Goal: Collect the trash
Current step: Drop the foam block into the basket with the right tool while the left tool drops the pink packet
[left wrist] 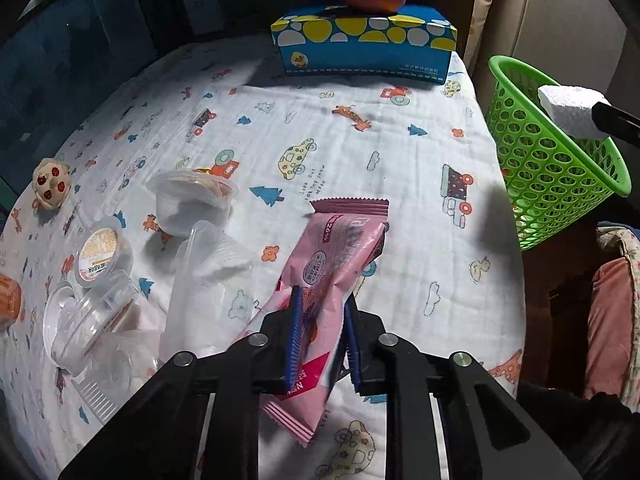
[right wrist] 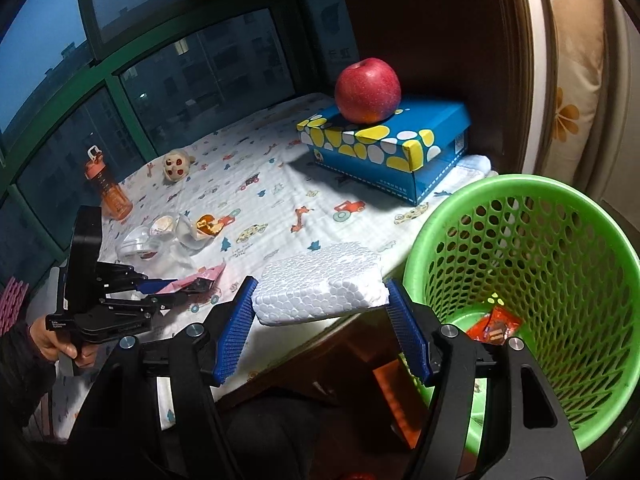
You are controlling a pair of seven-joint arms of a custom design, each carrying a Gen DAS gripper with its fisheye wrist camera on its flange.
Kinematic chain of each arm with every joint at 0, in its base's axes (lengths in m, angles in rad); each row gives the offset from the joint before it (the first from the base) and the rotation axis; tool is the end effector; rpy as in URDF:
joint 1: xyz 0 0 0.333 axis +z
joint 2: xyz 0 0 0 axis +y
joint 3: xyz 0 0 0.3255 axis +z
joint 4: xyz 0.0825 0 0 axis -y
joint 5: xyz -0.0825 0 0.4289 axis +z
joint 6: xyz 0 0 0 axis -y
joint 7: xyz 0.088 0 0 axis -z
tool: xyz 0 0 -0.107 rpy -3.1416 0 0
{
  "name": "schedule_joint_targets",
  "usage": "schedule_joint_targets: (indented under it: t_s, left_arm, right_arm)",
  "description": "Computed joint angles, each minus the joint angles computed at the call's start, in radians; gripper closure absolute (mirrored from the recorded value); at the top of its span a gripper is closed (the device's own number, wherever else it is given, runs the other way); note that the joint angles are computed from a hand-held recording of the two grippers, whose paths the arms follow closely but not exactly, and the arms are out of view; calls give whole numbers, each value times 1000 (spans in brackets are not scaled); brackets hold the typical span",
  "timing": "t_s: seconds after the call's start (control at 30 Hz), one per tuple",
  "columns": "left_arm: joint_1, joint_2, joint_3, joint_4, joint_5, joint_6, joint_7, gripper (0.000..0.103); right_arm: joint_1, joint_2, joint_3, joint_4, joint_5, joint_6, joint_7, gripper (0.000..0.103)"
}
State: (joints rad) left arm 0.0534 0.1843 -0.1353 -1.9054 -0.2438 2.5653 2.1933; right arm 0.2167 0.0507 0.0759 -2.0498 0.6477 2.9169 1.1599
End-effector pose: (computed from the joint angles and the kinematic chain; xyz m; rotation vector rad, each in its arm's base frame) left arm 0.6793 -0.0477 0.4426 -1.3864 2.4008 -0.5798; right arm 0.6262 0.1489 0.4883 -1.7298 1.5212 -0.3935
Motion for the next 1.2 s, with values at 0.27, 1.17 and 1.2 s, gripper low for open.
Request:
schedule_joint_targets:
  t_s: [0.27, 1.17, 1.2]
  left_arm:
    - [6, -56, -14, -24, -142, -15, 44, 94]
    - [-124, -5, -87, 244, -391, -176, 133, 95]
    - [-131, 7, -93, 261, -386, -178, 127, 95]
  right_arm:
    - [-5, -53, -27, -70, 8, 49, 38, 38]
    - [-111, -133, -114, -224, -411, 94, 464, 25]
    - [-112, -135, -117, -226, -412, 93, 467, 24]
